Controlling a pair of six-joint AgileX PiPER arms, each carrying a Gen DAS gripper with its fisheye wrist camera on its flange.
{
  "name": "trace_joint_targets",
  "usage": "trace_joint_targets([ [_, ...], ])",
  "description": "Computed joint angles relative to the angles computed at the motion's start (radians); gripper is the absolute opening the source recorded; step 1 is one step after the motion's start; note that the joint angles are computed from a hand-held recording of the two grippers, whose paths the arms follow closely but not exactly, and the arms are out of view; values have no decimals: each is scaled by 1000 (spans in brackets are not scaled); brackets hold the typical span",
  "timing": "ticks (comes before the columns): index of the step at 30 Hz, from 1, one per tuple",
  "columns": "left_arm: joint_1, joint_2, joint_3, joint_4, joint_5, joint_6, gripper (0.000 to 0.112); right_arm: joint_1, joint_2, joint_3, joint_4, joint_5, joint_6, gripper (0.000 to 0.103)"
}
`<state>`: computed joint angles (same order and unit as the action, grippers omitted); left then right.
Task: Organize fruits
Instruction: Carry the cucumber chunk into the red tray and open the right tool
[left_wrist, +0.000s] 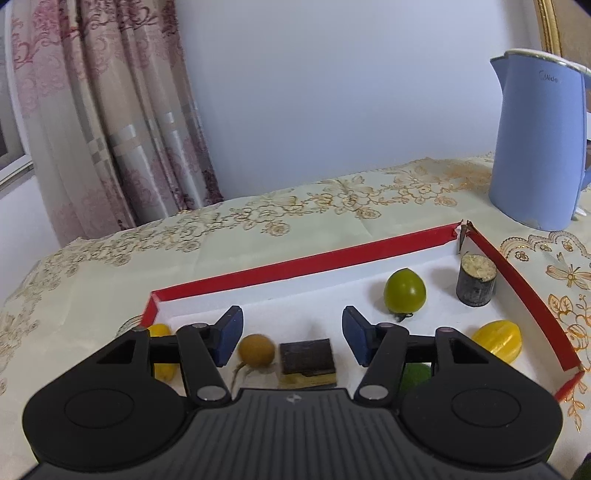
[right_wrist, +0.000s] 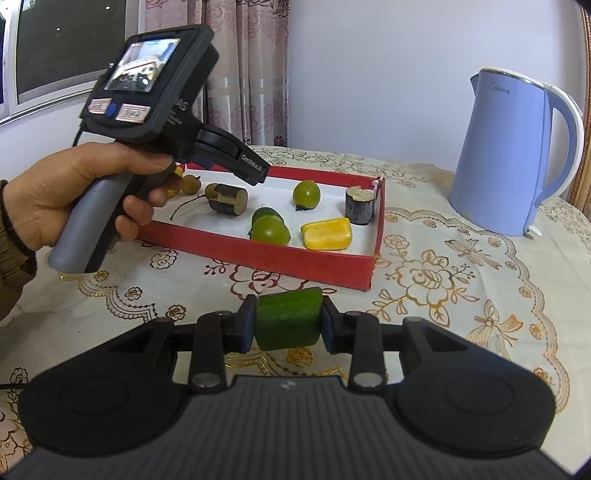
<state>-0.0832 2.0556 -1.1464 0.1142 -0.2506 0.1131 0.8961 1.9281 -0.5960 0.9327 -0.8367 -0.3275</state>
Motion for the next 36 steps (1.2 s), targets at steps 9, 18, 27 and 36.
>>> trace_joint_targets([
  [9,79,-167,339,-167,-250,133,83,-93,-49,-62,-58,50,-101,33],
  [18,185,-208,518,-35,-432,-44,93,-278,35,-289,-199,214,-75,33],
  [27,204,-160,503,30,-444,-90,95,-339,162,-506,-98,307,-193,33],
  [36,218,-155,495,42,-441,-110,98,-357,238,-606,-21,325,-263,33],
])
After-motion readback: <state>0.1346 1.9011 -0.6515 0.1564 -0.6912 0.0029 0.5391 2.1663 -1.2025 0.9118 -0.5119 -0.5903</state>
